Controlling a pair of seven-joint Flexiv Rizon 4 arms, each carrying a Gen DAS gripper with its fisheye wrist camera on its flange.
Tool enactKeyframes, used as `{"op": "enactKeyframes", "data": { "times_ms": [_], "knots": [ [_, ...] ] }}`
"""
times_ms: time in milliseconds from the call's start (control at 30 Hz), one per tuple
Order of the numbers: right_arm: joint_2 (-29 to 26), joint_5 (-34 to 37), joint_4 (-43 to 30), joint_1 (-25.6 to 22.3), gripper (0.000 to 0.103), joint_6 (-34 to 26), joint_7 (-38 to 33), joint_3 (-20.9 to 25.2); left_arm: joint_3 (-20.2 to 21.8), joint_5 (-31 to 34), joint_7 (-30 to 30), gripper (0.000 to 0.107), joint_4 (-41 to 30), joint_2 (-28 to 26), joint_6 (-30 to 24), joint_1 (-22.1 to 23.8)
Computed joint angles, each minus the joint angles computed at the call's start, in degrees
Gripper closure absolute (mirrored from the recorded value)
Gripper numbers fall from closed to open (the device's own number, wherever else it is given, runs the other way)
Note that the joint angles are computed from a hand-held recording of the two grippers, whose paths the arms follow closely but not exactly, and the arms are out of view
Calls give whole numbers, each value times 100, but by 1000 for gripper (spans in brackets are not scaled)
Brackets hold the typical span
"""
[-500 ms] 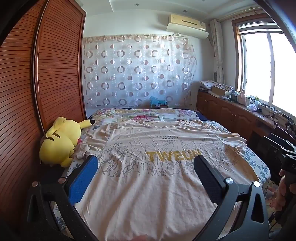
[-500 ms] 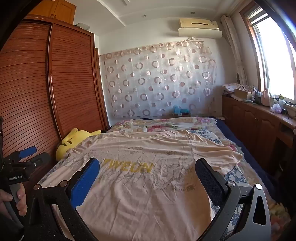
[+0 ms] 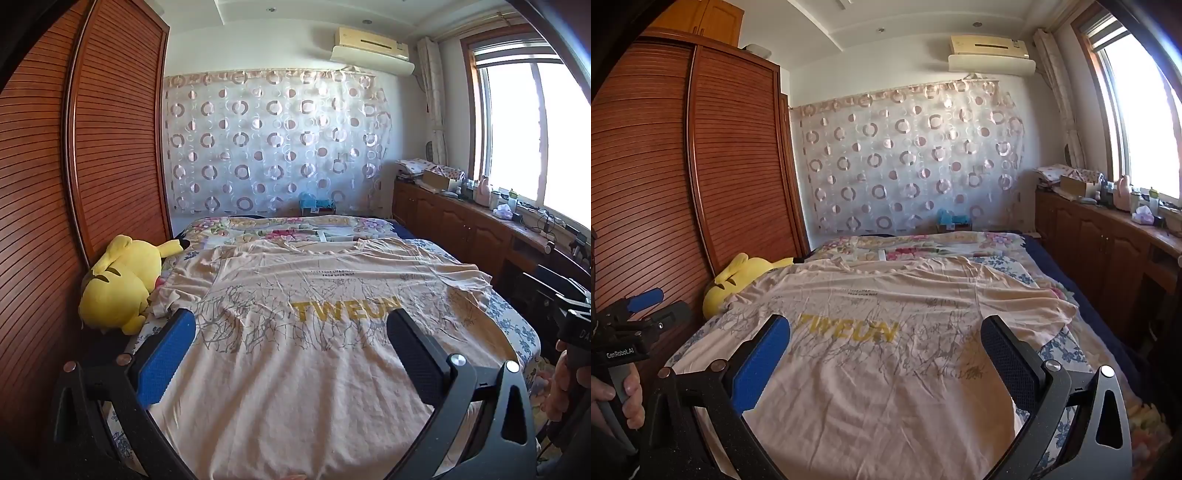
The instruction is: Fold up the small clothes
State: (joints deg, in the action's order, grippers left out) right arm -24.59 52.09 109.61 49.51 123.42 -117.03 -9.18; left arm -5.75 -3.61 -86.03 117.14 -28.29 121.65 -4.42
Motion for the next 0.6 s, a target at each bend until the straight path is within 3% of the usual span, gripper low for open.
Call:
{"op": "enactKeyframes", "data": {
  "times_ms": [600],
  "knots": [
    [-3, 29, -21, -7, 0, 1, -27, 14, -3, 43, -8, 4, -5, 25, -18, 15]
  ]
}}
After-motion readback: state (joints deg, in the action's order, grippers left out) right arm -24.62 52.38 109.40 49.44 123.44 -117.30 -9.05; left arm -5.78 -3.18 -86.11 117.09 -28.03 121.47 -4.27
